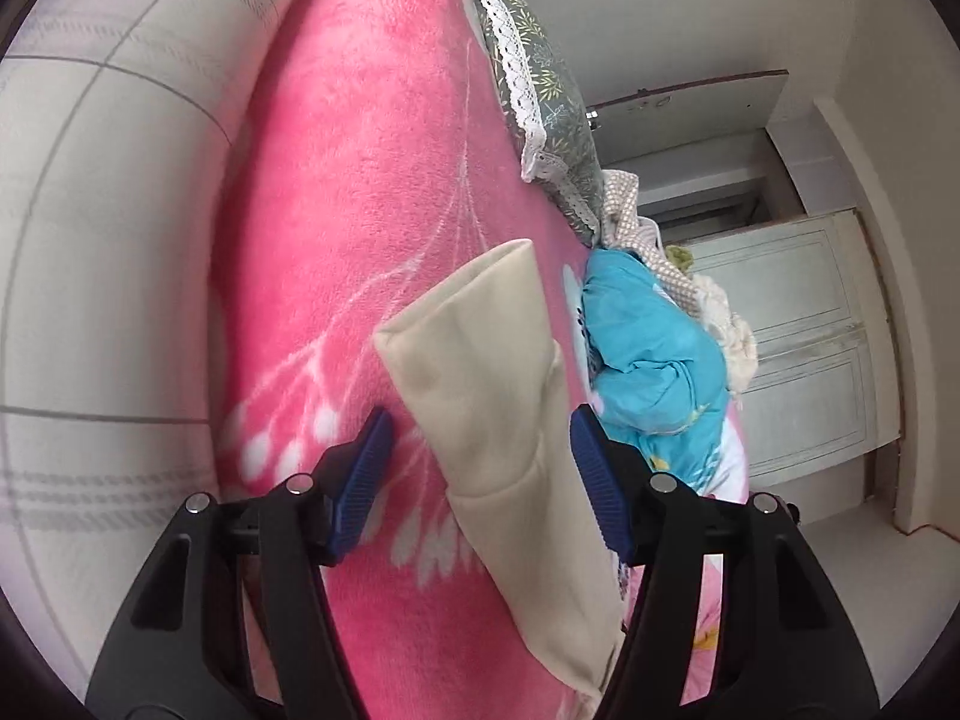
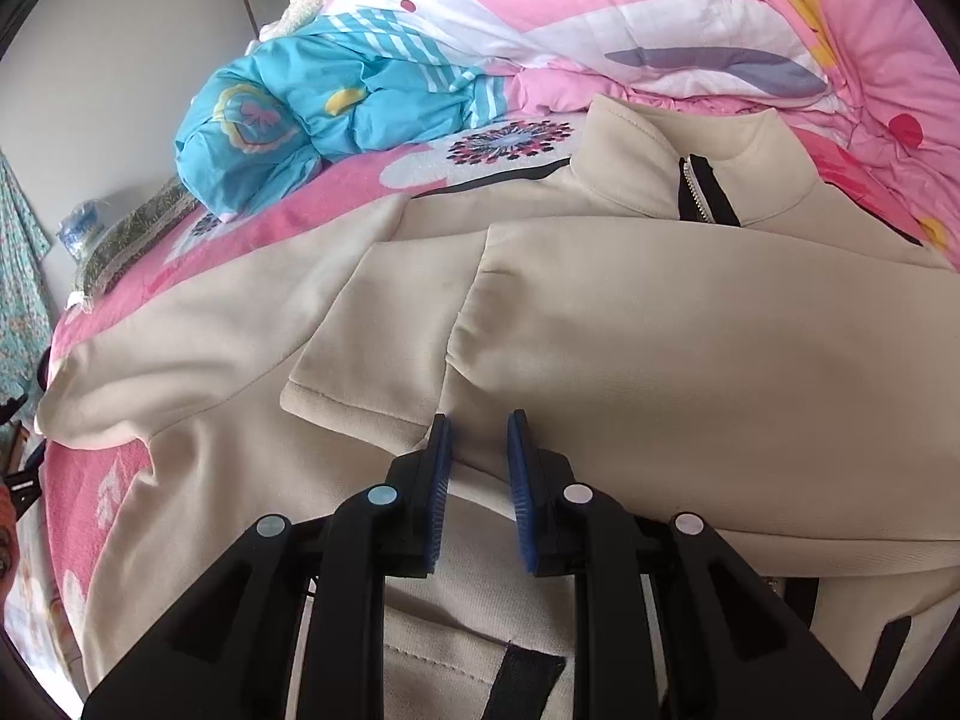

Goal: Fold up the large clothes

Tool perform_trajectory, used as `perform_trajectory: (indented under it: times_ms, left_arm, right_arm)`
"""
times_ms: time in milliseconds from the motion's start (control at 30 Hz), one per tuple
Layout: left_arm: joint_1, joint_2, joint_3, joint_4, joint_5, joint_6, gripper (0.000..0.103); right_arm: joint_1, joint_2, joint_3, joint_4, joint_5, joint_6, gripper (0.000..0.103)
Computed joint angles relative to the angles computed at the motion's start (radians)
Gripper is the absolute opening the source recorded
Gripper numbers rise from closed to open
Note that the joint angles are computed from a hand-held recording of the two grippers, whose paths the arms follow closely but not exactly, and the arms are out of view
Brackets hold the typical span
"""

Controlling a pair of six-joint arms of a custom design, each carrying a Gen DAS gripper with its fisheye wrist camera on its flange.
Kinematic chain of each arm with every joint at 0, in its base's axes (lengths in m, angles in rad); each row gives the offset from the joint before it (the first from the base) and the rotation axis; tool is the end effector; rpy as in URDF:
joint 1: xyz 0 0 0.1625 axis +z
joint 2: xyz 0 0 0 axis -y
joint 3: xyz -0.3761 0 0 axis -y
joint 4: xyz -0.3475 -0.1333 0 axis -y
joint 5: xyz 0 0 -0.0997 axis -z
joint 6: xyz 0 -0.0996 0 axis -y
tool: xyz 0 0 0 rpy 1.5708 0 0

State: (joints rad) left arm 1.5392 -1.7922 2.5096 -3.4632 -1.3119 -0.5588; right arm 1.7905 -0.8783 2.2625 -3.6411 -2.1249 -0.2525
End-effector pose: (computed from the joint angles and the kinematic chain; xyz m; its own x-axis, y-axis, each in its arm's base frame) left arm 0.1490 -0.3114 0.3558 -0.8320 -0.3786 0.4055 -0.5059 0.2177 -0.8347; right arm 0.1738 -0.4073 0.1081 -0.8318 -0.0531 0.5525 -0.3888 0.7662 -0.5117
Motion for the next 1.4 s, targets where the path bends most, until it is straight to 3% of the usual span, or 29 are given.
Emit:
perform_trajectory:
  times_ms: [133, 200, 267, 333, 433, 500, 567, 667, 800, 867, 1100, 1400]
  left_arm:
    - [0.04, 0.087, -0.024, -0.141, -0.045, -0.02, 0.058]
    - [0.056, 0.113, -0.046, -0.176, -0.051, -0.014, 0.051]
    - [0.039, 0.107, -0.057, -0.156, 0.0, 0.011, 0.011]
    - [0.026, 0.104, -0.059, -0.159, 0.014, 0.043, 0.01]
    - [-0.071, 0.06, -0.04, -0.151, 0.111, 0.109, 0.009]
    - [-0.172, 0.016, -0.036, -0.099, 0.193, 0.149, 0.009]
    - [-0.328, -0.028, -0.028, -0.048, 0.283, 0.209, 0.009]
    - [-0.535, -0.032, -0.041, 0.03, 0.351, 0.244, 0.009]
    - [-0.765, 0.119, -0.126, 0.07, 0.416, 0.276, 0.009]
    - [-0.833, 0.227, -0.181, 0.072, 0.411, 0.277, 0.009]
    - [-0.952, 0.638, -0.419, 0.081, 0.317, 0.239, 0.009]
    - [-1.008, 1.037, -0.708, 0.145, 0.189, 0.163, 0.009]
  right_arm:
    - [-0.003, 0.01, 0.0, -0.024, 0.005, -0.009, 0.02]
    - [-0.003, 0.012, -0.001, -0.027, 0.005, -0.01, 0.02]
    - [-0.003, 0.011, 0.0, -0.027, 0.007, -0.01, 0.02]
    - [-0.002, 0.011, 0.0, -0.026, 0.005, -0.008, 0.02]
    - [-0.003, 0.011, 0.001, -0.026, 0.007, -0.008, 0.02]
    - [-0.004, 0.009, 0.007, -0.039, 0.013, -0.005, 0.02]
    - [0.001, 0.013, 0.031, -0.124, 0.015, -0.004, 0.02]
    - [-0.014, -0.036, 0.069, -0.16, 0.063, 0.041, 0.021]
    - [-0.082, -0.203, 0.14, -0.029, 0.225, 0.146, 0.021]
    - [-0.1, -0.269, 0.176, -0.016, 0.258, 0.149, 0.021]
    - [-0.193, -0.633, 0.348, 0.073, 0.31, 0.068, 0.022]
    - [-0.382, -1.058, 0.472, 0.243, 0.368, -0.108, 0.022]
